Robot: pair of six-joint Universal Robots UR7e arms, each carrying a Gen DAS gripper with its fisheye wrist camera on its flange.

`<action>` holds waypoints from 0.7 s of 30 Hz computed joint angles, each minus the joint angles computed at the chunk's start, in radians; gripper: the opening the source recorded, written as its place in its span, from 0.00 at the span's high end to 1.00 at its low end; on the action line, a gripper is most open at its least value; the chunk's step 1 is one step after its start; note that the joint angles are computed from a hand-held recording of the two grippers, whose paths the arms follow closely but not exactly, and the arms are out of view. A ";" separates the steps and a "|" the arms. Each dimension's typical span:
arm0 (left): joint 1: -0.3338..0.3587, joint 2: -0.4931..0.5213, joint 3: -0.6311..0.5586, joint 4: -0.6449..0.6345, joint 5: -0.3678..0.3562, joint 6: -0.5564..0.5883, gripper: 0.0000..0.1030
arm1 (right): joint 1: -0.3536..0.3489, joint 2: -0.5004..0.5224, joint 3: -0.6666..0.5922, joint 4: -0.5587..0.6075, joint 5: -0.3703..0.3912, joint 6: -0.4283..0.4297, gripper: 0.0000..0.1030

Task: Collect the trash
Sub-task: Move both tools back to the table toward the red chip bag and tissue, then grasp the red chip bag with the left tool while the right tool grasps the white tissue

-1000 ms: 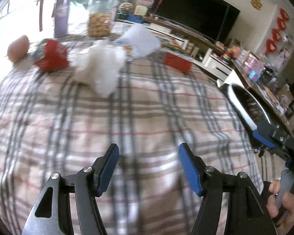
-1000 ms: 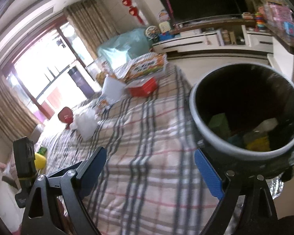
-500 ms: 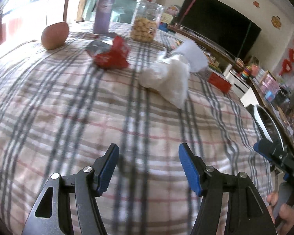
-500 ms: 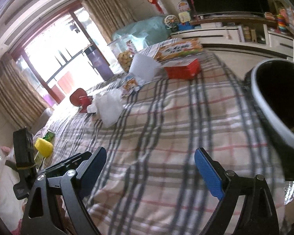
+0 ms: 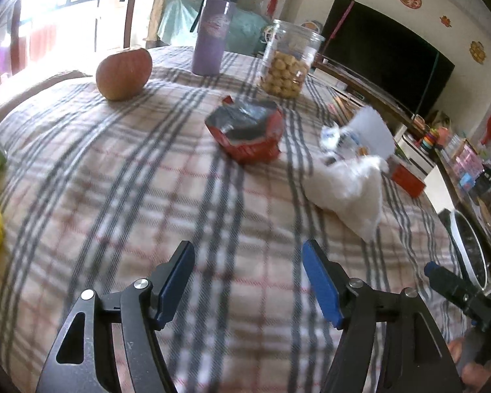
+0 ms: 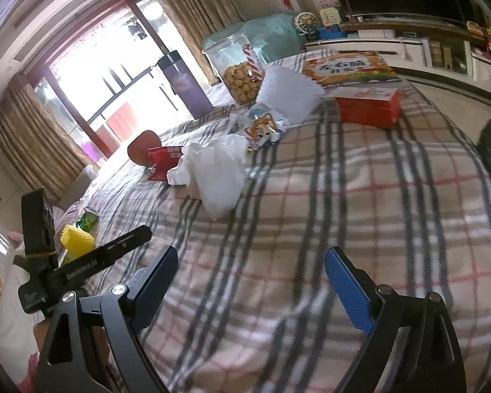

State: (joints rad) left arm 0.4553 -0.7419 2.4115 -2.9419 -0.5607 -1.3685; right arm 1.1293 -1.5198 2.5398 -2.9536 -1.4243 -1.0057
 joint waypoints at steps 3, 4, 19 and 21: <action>0.033 -0.003 -0.006 -0.037 0.014 0.065 0.34 | 0.024 0.035 -0.007 -0.030 -0.011 0.024 0.10; 0.047 -0.001 -0.011 -0.059 0.015 0.097 0.34 | 0.032 0.048 -0.008 -0.044 -0.014 0.030 0.10; 0.204 0.077 -0.112 -0.372 0.029 0.498 0.33 | 0.129 0.220 -0.091 -0.106 -0.046 0.115 0.10; 0.214 0.091 -0.121 -0.396 0.030 0.524 0.33 | 0.133 0.235 -0.105 -0.097 -0.044 0.128 0.11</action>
